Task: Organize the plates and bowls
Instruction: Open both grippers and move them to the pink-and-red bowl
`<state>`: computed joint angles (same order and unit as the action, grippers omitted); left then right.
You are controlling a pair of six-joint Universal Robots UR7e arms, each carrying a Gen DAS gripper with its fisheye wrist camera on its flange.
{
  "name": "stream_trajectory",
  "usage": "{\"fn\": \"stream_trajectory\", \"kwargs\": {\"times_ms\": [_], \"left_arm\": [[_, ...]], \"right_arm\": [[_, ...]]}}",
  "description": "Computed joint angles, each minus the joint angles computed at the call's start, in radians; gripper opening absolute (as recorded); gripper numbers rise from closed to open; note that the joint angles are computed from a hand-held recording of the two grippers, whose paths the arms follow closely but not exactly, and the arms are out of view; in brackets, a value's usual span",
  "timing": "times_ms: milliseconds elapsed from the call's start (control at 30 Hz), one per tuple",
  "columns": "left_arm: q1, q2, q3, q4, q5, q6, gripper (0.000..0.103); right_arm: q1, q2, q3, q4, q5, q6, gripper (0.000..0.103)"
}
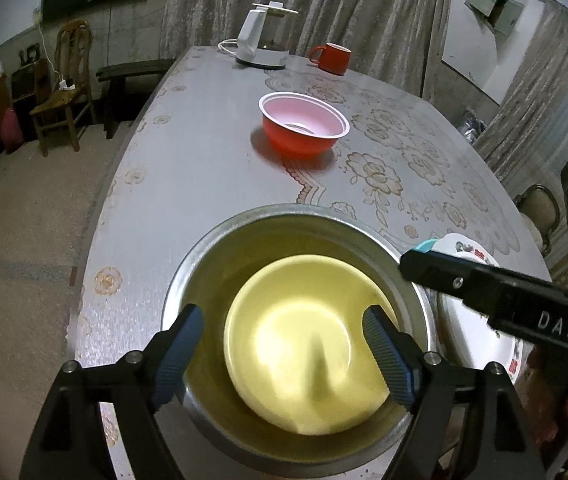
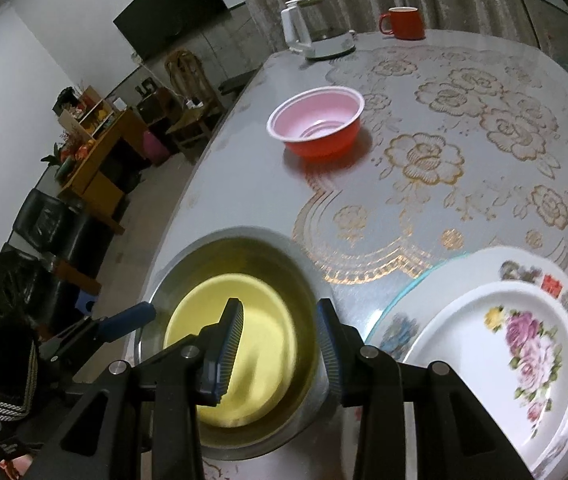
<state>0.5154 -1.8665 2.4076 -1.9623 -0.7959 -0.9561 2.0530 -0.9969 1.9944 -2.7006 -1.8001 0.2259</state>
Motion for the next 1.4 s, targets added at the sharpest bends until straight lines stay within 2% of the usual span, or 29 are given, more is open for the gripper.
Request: {"fn": "stream_trajectory", "kwargs": {"times_ms": [200,533,800,933,1233,1400], "left_arm": [[0.026,0.026,-0.019,-0.028,-0.002,0.018,0.086],[0.068,0.076,-0.06,-0.072,-0.005,0.059,0.092],[0.126,0.13,-0.114,-0.147,-0.004,0.134,0.093],[0.163,0.167,-0.143,-0.22,0.004,0.207,0.093],[0.255,0.303,-0.259,-0.27,0.073,0.311,0.093],[0.318,0.371,-0.31,-0.313,0.064,0.344,0.093]], "right_arm": [[-0.008,0.005,-0.034,0.019,-0.086,-0.01,0.037],[-0.054,0.025,-0.091,0.056,-0.107,-0.024,0.037],[-0.096,0.082,-0.171,0.078,-0.114,-0.06,0.037],[-0.128,0.107,-0.209,0.087,-0.069,-0.061,0.037],[-0.187,0.175,-0.285,0.037,0.034,-0.057,0.037],[-0.192,0.219,-0.336,0.049,0.042,-0.076,0.037]]}}
